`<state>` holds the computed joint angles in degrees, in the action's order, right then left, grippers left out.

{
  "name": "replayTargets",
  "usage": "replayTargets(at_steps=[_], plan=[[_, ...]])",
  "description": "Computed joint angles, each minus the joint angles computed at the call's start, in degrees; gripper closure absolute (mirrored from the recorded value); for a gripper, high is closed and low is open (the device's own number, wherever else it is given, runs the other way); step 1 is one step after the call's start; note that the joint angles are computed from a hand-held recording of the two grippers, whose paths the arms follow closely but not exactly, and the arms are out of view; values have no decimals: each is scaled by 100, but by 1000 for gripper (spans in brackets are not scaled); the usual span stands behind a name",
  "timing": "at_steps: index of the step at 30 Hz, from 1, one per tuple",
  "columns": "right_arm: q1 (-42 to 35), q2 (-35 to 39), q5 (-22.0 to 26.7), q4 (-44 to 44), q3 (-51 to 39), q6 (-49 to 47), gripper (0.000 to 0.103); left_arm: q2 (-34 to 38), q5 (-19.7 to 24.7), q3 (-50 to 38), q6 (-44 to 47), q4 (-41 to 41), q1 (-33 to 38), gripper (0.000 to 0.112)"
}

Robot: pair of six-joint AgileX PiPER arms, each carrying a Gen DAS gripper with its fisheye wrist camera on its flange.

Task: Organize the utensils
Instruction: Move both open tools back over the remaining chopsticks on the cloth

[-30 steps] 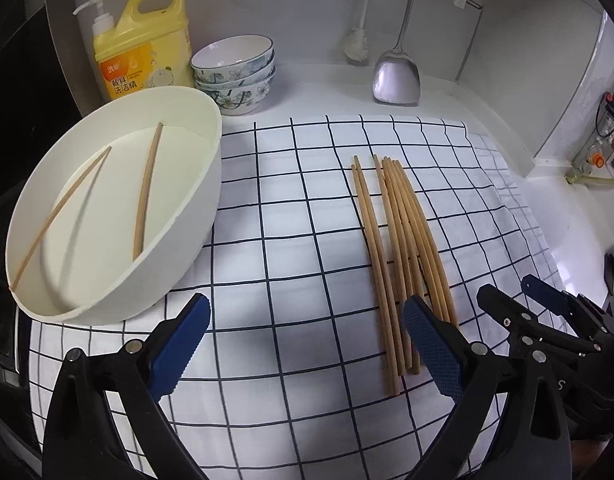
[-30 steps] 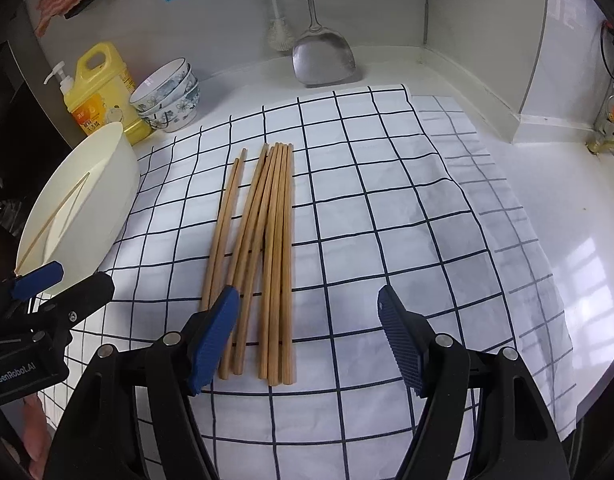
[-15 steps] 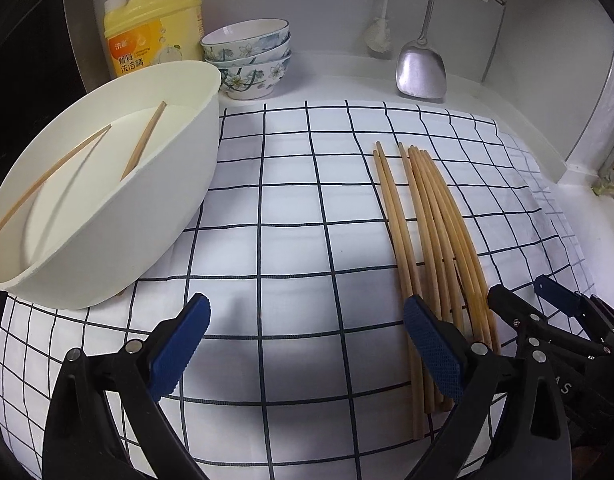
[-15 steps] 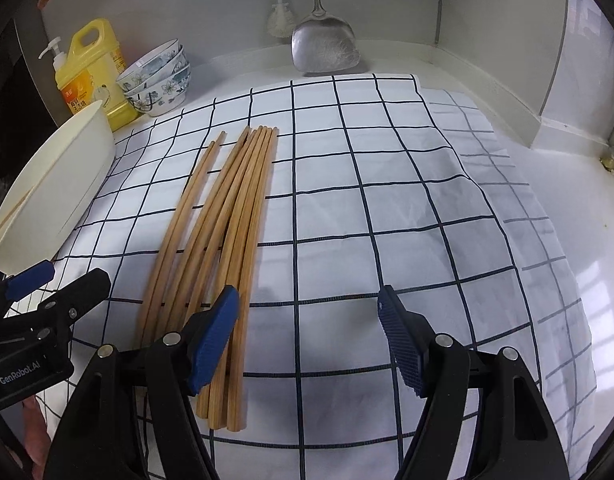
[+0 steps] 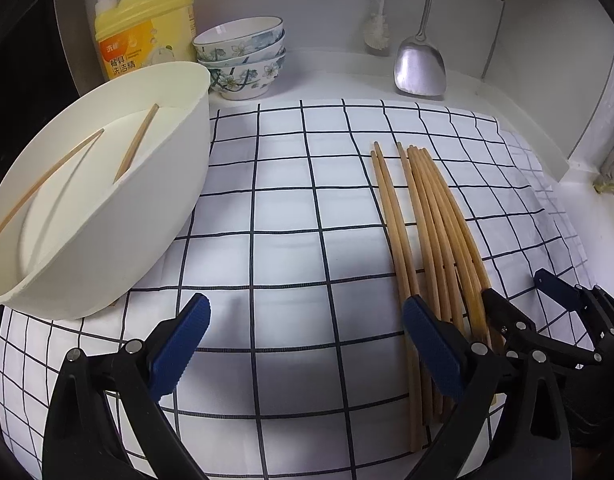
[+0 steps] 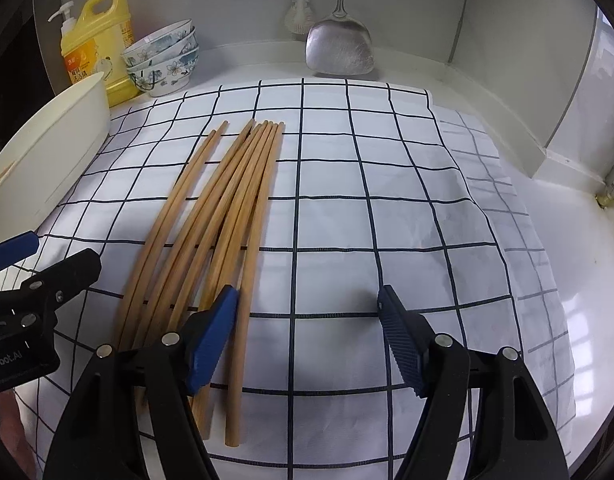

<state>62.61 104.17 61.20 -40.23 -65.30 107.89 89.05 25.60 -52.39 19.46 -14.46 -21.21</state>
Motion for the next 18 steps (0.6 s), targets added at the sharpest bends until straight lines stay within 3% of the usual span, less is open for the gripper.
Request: replayTargets(at_steps=[18], plan=[[-50, -517, -263, -190, 719, 517, 35, 399, -280, -115, -1412, 1345, -582, 16]])
